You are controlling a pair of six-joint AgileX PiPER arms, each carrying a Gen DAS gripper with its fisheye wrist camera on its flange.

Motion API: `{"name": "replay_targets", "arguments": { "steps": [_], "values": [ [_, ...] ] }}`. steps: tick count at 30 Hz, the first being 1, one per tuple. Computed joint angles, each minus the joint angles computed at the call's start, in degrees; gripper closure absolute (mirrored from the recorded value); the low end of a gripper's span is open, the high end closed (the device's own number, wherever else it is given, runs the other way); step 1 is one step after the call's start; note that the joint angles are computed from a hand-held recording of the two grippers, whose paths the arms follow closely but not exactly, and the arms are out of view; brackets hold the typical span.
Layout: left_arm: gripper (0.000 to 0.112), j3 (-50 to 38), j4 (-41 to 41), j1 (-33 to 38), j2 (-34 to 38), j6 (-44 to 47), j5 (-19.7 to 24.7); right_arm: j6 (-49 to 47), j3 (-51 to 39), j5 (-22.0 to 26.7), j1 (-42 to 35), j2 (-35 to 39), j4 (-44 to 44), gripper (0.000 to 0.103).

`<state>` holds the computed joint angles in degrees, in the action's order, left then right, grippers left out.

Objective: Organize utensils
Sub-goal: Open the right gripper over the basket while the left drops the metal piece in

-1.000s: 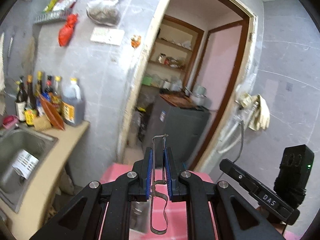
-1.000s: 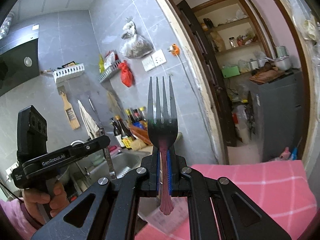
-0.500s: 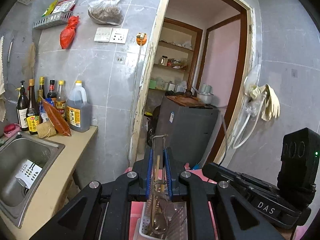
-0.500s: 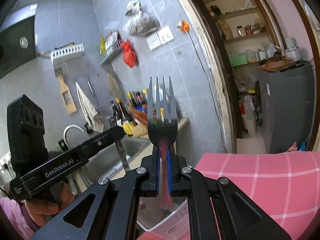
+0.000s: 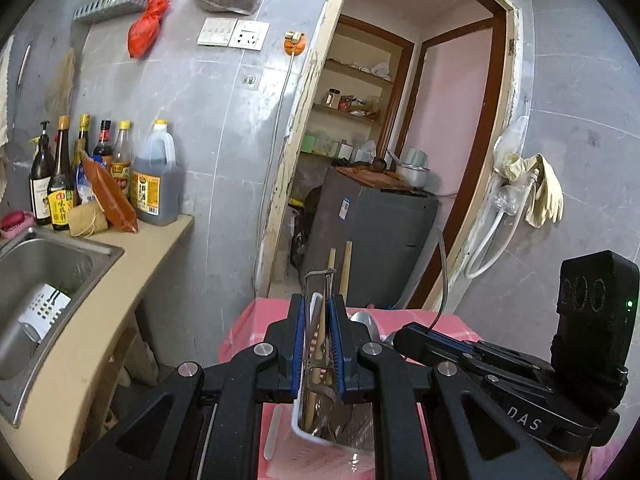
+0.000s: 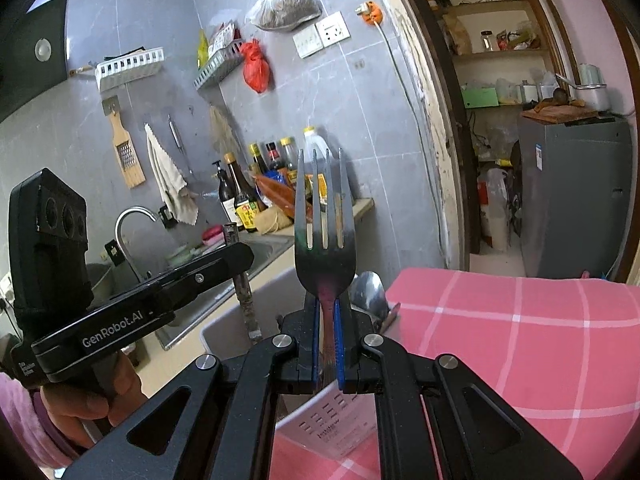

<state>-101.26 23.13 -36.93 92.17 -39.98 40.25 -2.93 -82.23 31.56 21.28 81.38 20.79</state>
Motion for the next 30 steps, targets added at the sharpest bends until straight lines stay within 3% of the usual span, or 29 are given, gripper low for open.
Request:
{"name": "replay_targets", "arguments": {
  "steps": [10,12,15,16,19,24,30],
  "values": [
    [0.100,0.47,-3.94,1.13,-0.66,2.01,-0.06,2.15,-1.34,2.23,0.21,0.83,-2.31,0.096],
    [0.100,0.57,-4.24,1.20,-0.93,1.79,0.03,3.57,-1.50,2.69,0.31,0.62,-3.46,0.092],
    [0.097,0.84,-4.26,1.10,-1.40,1.46,0.00,4.33,-0.60,2.16,0.01,-0.50,-3.83,0.077],
    [0.092,1.08,-3.63,0.96,-1.65,0.84,-0.26,4.47,-0.14,1.69,-0.08,-1.01,-3.96,0.071],
    [0.072,2.33,-1.34,0.51,-2.83,-2.08,-1.75,6.06,0.31,1.20,-0.40,-2.54,-5.63,0.068],
    [0.066,1.28,2.60,-1.41,-3.12,-5.43,-0.80,12.31,1.14,0.79,-1.04,-6.43,-13.01,0.056],
    [0.045,0.54,10.83,-6.30,-3.42,-11.59,1.15,18.50,2.10,2.03,-3.12,-12.10,-20.83,0.038]
  ]
}}
